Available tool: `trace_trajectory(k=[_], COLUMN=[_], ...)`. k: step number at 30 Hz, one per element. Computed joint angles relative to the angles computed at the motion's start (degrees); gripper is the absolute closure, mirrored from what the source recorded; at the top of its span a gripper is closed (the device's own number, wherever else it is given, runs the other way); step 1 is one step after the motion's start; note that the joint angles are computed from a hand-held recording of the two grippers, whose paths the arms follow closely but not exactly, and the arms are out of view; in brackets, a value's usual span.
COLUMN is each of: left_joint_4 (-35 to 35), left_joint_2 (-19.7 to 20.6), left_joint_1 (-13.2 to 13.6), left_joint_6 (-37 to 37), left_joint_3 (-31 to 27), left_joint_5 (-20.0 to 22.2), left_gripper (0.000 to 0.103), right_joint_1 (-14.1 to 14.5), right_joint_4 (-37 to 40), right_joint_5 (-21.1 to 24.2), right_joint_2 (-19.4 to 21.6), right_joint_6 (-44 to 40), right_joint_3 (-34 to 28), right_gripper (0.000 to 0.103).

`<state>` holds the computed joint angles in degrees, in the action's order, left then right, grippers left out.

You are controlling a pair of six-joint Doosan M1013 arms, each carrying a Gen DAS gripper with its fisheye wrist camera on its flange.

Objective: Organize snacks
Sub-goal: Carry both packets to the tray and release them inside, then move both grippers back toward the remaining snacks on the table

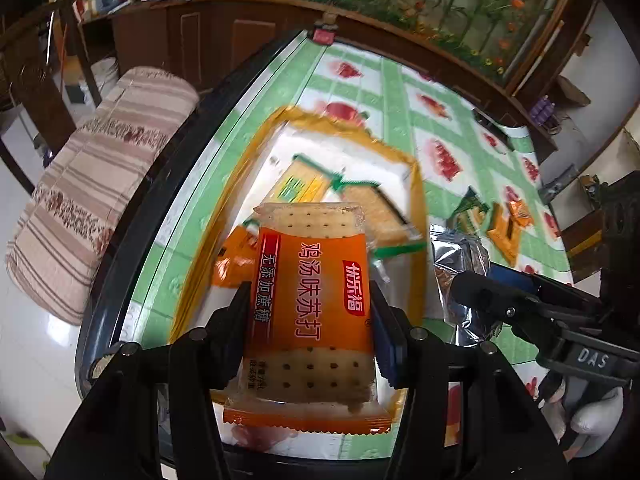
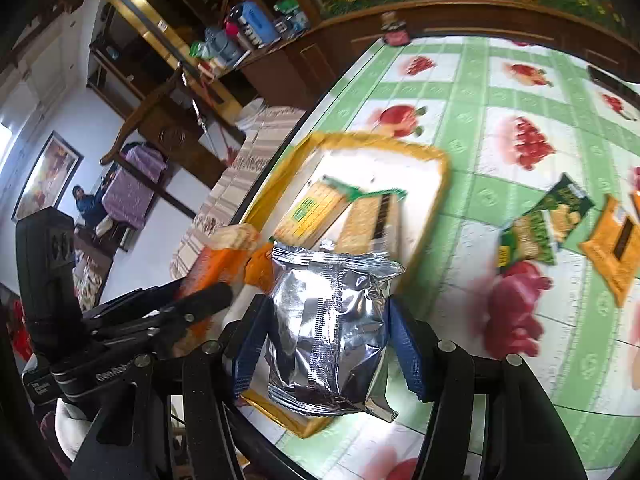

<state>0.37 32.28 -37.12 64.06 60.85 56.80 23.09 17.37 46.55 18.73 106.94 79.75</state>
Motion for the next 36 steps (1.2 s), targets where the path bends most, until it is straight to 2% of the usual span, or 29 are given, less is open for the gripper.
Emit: trace_trajectory(k=[11,19,27,31,36], left_joint_4=[-2.1,-1.2,-1.4,2.9,13.2], left_joint_2=[1.4,1.5,1.0,0.7,0.7], left_joint_1=[1.1,1.5,2.1,1.1,-1.3], left_joint_6=[2.0,2.2,1.5,0.3,-2.4], left_joint_3=[-0.1,-0.6,-0.9,-1.4,-2.5], left_joint_5=[3.3,3.5,3.0,3.0,4.4], left_gripper=[0.051,0.050,0.050,0.050,0.045], right_joint_1=[1.2,1.6,1.9,2.1,2.5], right_joint_4=[2.0,1.9,1.6,0.1,-2.8], right_joint_5=[2.6,3.8,3.0,2.3,0.8], right_joint_2=[3.7,5.3,5.8,5.3,4.1], right_joint_6=[-0.9,0.3,1.7,3.1,5.7], right_joint_3=[-2.4,-3.6,-4.2,-4.0,-3.1], right_gripper=[0.043,0.041,0.040,0.040,0.040])
